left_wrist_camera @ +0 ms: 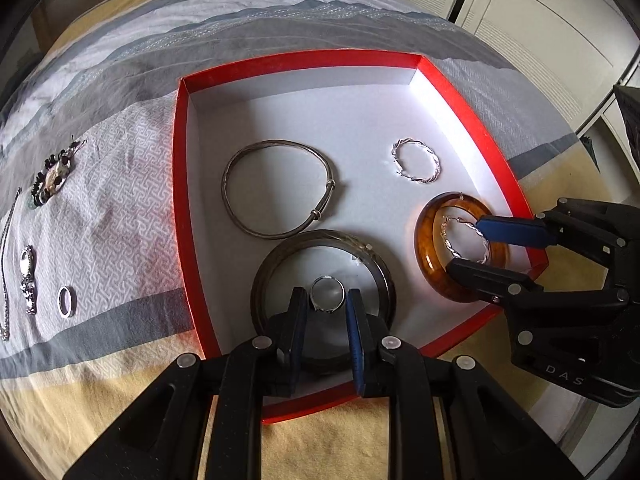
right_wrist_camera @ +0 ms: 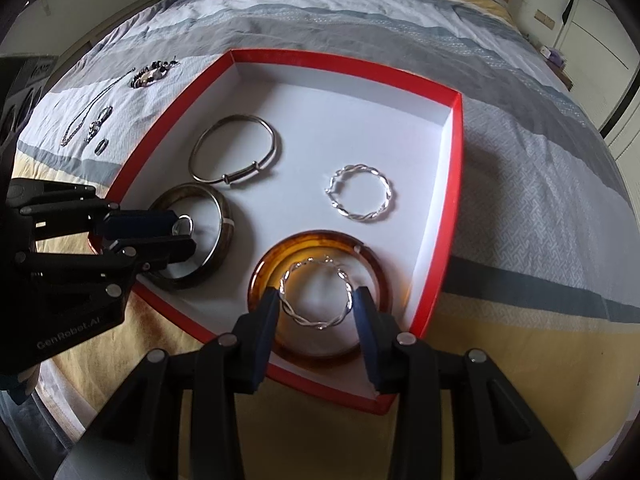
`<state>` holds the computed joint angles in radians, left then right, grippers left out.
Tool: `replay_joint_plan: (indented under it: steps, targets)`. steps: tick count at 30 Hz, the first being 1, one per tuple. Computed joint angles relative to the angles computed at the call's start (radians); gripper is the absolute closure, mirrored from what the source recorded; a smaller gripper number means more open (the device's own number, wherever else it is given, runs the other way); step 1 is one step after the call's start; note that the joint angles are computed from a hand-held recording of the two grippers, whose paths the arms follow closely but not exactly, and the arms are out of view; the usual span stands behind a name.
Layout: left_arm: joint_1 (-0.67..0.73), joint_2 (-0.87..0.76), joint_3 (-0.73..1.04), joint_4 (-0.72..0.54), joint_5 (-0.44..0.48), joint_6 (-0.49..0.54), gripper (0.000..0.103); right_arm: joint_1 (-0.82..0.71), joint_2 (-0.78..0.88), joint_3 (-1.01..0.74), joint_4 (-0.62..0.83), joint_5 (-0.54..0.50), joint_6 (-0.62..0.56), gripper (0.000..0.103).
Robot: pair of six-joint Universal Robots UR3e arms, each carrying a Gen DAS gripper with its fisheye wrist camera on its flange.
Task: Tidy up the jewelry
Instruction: 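Place the ring inside the dark bangle and the hoop inside the amber bangle, then open both tools and lift them away from the red box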
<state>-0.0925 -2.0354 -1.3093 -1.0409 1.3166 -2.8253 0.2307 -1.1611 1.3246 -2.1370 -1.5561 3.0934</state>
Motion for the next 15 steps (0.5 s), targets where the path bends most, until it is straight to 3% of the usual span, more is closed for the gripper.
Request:
replay_joint_plan:
  steps: [6,15]
  targets:
    - [0.011,0.036,-0.025,-0.005,0.011,-0.005,0.065,0.011,-0.005,-0.023,0.026,-0.028,0.017,0.066]
    - [0.058,0.177,-0.068,-0.056,-0.044,0.011,0.063,0.021,-0.091,-0.005,0.067,-0.063,0.059,0.061]
